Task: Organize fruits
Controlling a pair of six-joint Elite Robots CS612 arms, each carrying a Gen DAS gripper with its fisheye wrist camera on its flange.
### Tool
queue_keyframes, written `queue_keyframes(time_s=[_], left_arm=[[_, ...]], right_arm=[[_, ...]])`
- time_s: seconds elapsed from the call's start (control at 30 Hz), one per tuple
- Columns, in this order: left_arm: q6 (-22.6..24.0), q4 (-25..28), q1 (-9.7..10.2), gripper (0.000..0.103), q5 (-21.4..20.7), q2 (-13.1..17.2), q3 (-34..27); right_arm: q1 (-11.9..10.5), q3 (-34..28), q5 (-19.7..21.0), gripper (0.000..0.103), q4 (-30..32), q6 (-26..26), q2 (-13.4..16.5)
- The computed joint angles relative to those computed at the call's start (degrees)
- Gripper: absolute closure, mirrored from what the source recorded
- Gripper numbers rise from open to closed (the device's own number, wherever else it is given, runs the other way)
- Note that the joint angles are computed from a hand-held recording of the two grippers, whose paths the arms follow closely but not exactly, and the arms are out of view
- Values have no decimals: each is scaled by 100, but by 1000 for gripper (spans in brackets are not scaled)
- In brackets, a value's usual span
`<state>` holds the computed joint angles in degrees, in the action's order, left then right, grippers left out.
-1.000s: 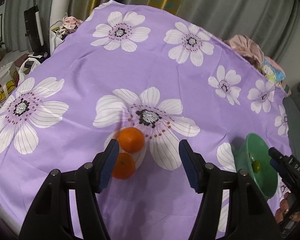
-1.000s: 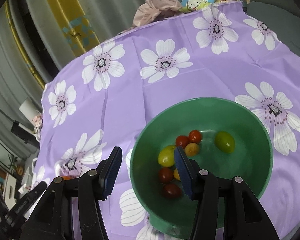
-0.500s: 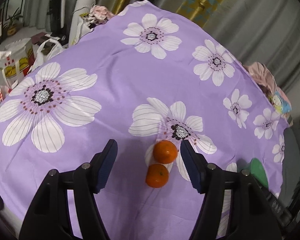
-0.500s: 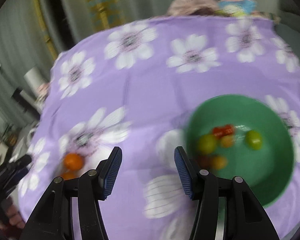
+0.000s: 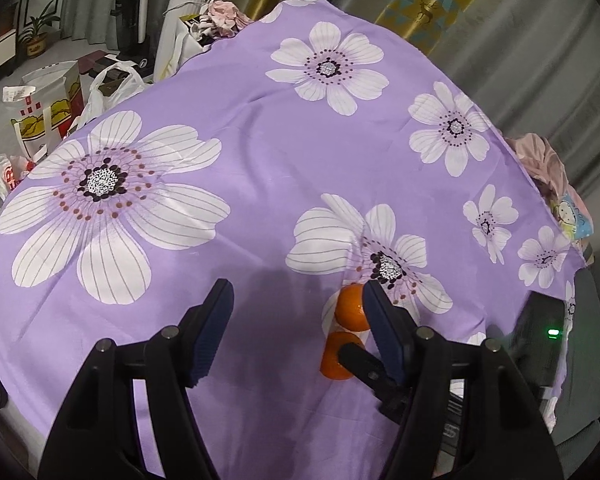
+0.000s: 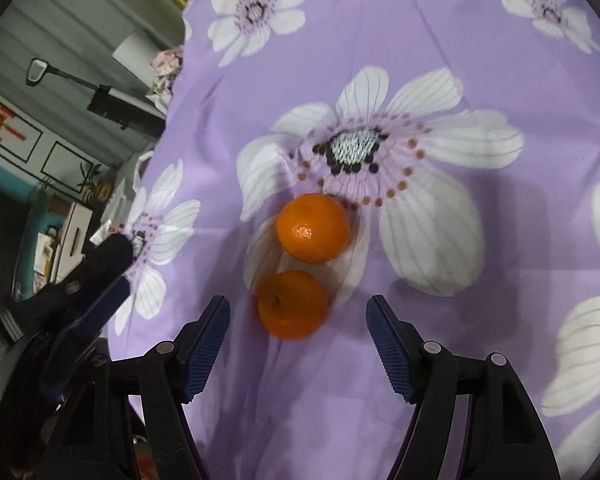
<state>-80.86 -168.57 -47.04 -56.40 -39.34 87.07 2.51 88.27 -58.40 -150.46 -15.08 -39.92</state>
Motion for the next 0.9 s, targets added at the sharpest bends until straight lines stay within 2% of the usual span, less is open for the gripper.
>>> queue_keyframes(time_s=[0.03, 0.17, 0.2, 0.37, 0.53, 0.63, 0.77, 0.9], left_arm=[[17, 17, 3, 36, -14, 4, -13], [90, 83, 0, 36, -19, 24, -71], [133, 110, -3, 36, -16, 31, -94], [291, 173, -15, 36, -57, 67, -176], [422, 382, -28, 36, -75, 121, -326], [676, 603, -40, 36, -215, 220, -556], [1144, 746, -84, 36, -324, 362, -845], [1305, 1001, -70, 38, -645, 507, -1106]], right_arm=[[16, -42, -54, 47, 57, 5, 32], [-13, -14, 213, 54, -22, -234, 87], [-30, -27, 312, 61, 81, -352, 80], [-56, 88, 145, 62, -82, -323, -19], [-292, 480, 148, 62, -423, -422, -322], [-445, 647, -9, 62, -534, -418, -443], [-499, 568, -541, 62, -429, -239, -392], [-526, 325, -711, 62, 15, -122, -261]])
